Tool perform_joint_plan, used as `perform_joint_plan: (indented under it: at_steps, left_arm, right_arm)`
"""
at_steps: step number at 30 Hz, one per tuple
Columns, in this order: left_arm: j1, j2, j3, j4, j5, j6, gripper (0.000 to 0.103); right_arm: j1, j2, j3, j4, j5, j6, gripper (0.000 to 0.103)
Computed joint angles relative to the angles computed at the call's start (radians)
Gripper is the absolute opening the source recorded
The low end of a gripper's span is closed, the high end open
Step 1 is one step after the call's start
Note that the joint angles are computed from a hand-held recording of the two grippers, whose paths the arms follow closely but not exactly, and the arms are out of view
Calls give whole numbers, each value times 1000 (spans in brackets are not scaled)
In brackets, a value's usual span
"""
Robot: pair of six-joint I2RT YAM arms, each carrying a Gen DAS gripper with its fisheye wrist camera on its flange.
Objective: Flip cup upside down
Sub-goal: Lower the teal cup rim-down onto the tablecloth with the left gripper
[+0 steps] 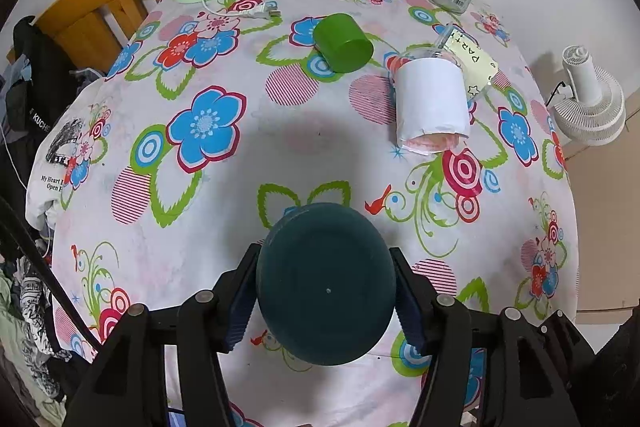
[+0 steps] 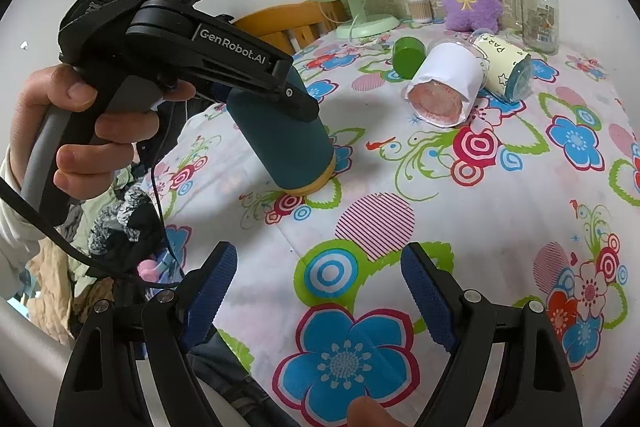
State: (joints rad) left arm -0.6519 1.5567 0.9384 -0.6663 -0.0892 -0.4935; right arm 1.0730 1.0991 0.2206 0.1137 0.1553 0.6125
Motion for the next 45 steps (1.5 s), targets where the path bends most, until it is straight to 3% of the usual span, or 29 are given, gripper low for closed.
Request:
perform_joint_plan:
  at_steps: [10, 31, 45]
  left_arm:
    - [-18, -27, 10, -8, -20, 21, 83]
    - [12, -156, -14, -28, -31, 38, 86]
    - [37, -272, -70, -2, -55, 52, 88]
  right_arm:
    - [-27, -22, 27, -57, -9, -37, 86]
    - [10, -3, 113, -141, 42, -44, 86]
    - [46, 36, 204, -207, 159, -35, 86]
